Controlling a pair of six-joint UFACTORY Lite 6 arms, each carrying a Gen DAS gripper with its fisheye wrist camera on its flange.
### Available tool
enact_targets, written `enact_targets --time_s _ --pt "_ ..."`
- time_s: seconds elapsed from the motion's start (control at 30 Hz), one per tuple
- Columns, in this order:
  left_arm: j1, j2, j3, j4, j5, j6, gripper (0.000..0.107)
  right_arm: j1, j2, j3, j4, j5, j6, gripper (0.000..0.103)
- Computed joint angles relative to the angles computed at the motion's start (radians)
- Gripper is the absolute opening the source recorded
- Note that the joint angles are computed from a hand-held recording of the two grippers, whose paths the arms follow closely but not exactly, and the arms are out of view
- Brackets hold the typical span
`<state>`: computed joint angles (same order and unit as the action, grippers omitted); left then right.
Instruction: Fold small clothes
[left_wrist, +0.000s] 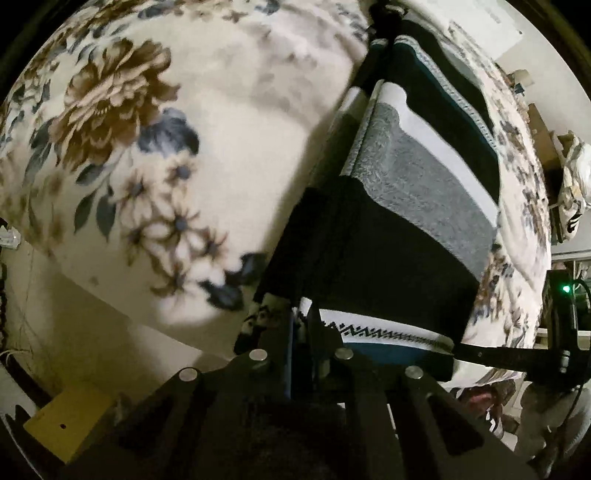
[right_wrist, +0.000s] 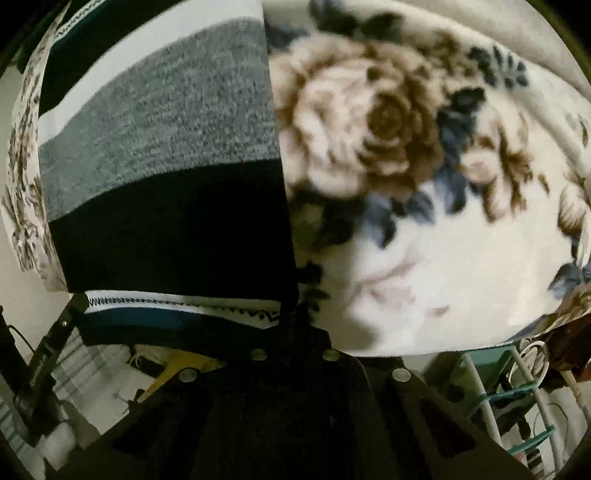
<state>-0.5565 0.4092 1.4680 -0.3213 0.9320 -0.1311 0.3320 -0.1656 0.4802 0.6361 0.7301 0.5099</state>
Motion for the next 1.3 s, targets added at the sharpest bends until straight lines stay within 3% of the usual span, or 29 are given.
enact_targets --time_s 0.17,0.27,0.33,0.4,0.43,0.47,0.63,0.83,0.9,0.93,0.97,1.0,1.07,1.3 --pt "0.011 0.079 0.016 -0.023 -0.012 0.031 0.006 0.003 0.036 -0.017 0.041 -0.031 -0.055 0.001" --pt "0.052 0.096 0.048 -0.111 0.044 0.088 0.012 -0.047 0.051 -0.017 0.088 -0.024 -0.142 0.003" --pt "0.086 0.085 0.060 -0.140 0.076 0.095 0.026 -0.119 0.014 -0.051 0.151 -0.001 -0.244 0.011" --pt "0.135 0.062 0.045 -0.201 0.076 0.146 0.049 -0.189 -0.047 -0.109 0.235 0.008 -0.344 0.037" --pt "0.149 0.068 0.048 -0.219 0.076 0.159 0.063 -0.229 -0.082 -0.143 0.271 0.015 -0.393 0.040" --pt "0.165 0.081 0.051 -0.237 0.072 0.175 0.063 -0.257 -0.097 -0.167 0.296 0.016 -0.428 0.041" --pt "0.157 0.237 0.120 -0.303 0.124 0.256 0.063 -0.390 -0.052 -0.261 0.486 0.037 -0.686 0.041" --pt "0.064 0.196 0.102 -0.209 0.088 0.241 0.063 -0.319 0.054 -0.277 0.735 0.001 -0.877 0.041" --pt "0.049 0.199 0.124 -0.156 0.104 0.209 0.043 -0.290 0.070 -0.271 0.767 -0.017 -0.886 0.043" --pt "0.037 0.194 0.128 -0.126 0.106 0.193 0.025 -0.226 0.121 -0.227 0.819 -0.040 -0.874 0.042" --pt "0.035 0.193 0.128 -0.127 0.108 0.196 0.013 -0.204 0.130 -0.209 0.829 -0.059 -0.859 0.036" --pt "0.030 0.185 0.126 -0.127 0.109 0.185 0.013 -0.195 0.124 -0.197 0.798 -0.068 -0.821 0.026" --pt "0.008 0.177 0.137 -0.103 0.104 0.149 0.011 -0.121 0.146 -0.149 0.824 -0.105 -0.781 0.016" --pt "0.082 0.109 0.221 -0.171 0.203 0.116 0.010 -0.102 0.032 -0.115 0.801 -0.115 -0.686 0.012"
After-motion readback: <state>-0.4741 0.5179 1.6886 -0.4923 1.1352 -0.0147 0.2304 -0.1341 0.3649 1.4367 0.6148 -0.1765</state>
